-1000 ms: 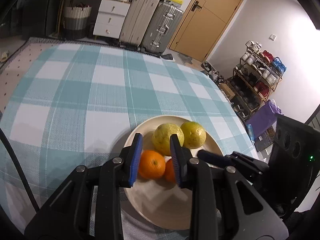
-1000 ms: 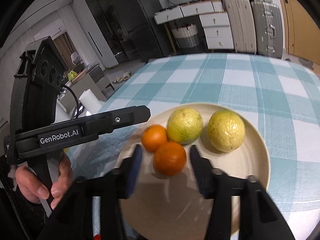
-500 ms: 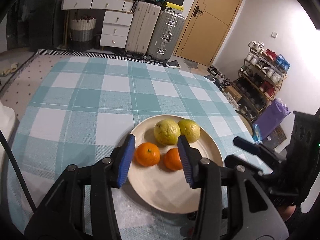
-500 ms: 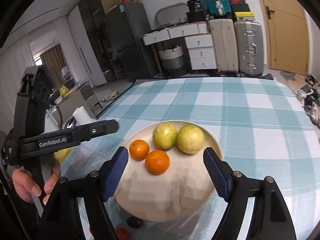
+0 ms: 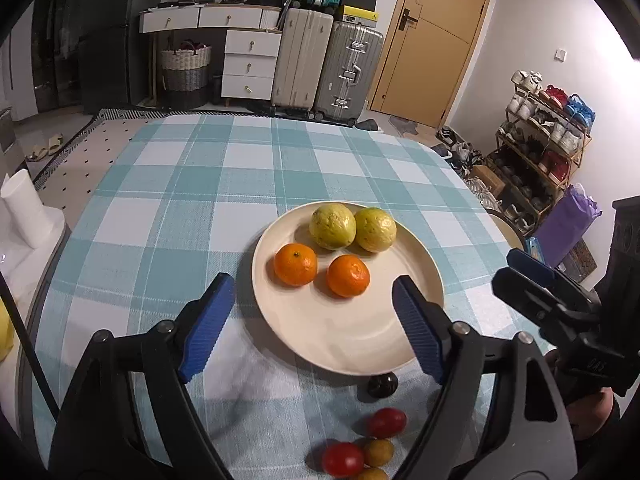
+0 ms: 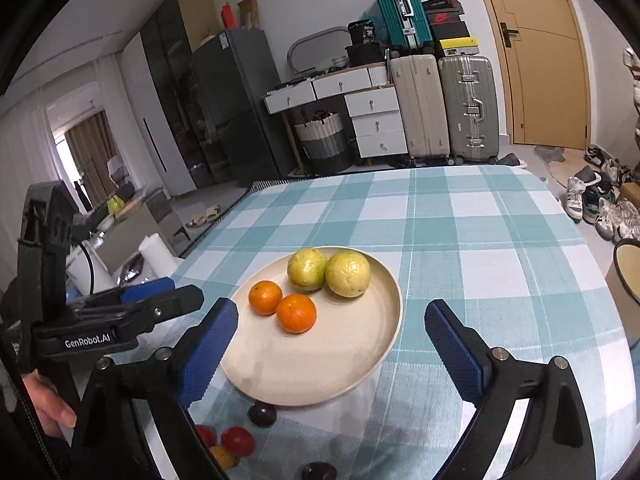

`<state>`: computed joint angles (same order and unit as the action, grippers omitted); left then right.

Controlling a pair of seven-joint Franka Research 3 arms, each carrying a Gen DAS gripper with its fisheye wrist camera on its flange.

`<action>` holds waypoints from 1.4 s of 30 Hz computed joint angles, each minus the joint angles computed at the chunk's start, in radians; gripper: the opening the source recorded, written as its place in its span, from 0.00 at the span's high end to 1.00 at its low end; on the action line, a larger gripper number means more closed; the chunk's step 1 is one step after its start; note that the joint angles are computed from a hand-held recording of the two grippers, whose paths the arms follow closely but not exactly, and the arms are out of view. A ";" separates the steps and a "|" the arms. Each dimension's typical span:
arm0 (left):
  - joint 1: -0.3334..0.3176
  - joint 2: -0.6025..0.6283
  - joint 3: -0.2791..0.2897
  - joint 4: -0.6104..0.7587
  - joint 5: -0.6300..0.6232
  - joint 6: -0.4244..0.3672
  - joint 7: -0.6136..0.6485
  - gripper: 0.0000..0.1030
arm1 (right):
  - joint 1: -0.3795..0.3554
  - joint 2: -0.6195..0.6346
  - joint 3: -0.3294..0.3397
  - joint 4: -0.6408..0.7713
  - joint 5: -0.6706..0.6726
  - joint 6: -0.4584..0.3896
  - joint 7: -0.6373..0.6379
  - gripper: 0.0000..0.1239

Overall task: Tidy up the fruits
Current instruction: 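Open both grippers to release the oranges on the plate, then withdraw both grippers from the plate toward the remaining fruits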

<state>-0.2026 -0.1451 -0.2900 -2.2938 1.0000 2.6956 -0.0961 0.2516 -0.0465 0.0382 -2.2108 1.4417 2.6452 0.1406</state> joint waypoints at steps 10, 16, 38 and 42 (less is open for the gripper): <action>-0.019 -0.040 -0.010 -0.044 -0.063 -0.016 0.007 0.15 | -0.001 -0.095 -0.023 -0.092 0.086 -0.026 -0.091 0.17; -0.025 -0.076 -0.042 -0.072 -0.061 -0.050 -0.030 0.01 | 0.002 -0.129 -0.032 -0.128 0.072 -0.035 -0.095 0.17; -0.054 -0.109 -0.078 -0.167 -0.102 -0.060 -0.106 0.01 | 0.026 -0.210 -0.043 -0.273 -0.031 0.023 -0.065 0.17; -0.057 -0.090 -0.071 -0.179 -0.109 -0.035 -0.116 0.01 | 0.033 -0.206 -0.046 -0.292 -0.051 0.028 -0.068 0.17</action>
